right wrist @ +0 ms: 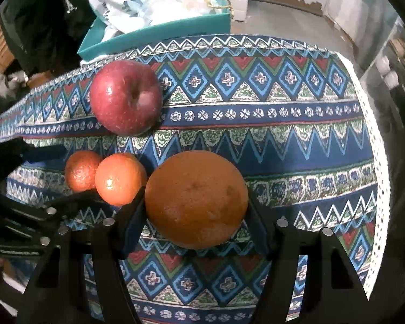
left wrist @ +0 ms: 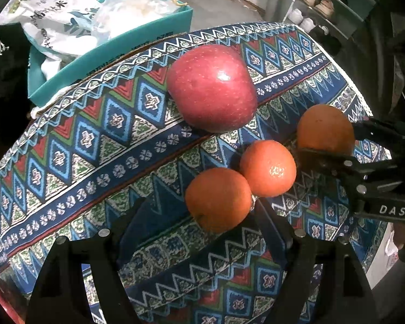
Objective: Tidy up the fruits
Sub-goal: 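Close right tool on the large orange while left tool closes on the small orange, then lift the small orange with left tool while right tool carries the large orange toward the bowl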
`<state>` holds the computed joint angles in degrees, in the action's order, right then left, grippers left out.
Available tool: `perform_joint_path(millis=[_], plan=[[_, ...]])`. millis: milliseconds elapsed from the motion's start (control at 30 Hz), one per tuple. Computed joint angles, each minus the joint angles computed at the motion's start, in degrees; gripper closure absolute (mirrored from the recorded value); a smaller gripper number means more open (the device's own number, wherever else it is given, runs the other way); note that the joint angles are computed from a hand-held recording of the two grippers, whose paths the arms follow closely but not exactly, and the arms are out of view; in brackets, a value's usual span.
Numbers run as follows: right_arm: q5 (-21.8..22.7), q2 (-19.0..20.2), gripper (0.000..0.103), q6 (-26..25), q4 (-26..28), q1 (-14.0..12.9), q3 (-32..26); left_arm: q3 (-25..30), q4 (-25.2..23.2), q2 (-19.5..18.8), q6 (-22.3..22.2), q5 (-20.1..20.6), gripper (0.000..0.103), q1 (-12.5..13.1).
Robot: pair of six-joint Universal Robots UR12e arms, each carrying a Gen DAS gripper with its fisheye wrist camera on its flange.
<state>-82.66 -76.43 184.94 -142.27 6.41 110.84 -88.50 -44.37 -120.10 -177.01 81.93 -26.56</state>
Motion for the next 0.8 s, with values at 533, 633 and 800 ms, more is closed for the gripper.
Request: perform_joint_path(millis=[533,633,800], plan=[[0.2,-0.3,0.036,1.3,-1.8,0.0,0.3,0.2,1.7,-0.8,1.8,-2.4,0.055,-0.4],[-0.5,-0.6,0.036,1.2,-2.6,0.4,0.4,-0.6,2.6,0.0,2.0,-1.3,0.055,-0.4],[-1.2,-1.2,0.036,0.7,-3.1,0.7,0.3,-1.9,3.9,1.6,0.8,-0.4,0.055,0.0]])
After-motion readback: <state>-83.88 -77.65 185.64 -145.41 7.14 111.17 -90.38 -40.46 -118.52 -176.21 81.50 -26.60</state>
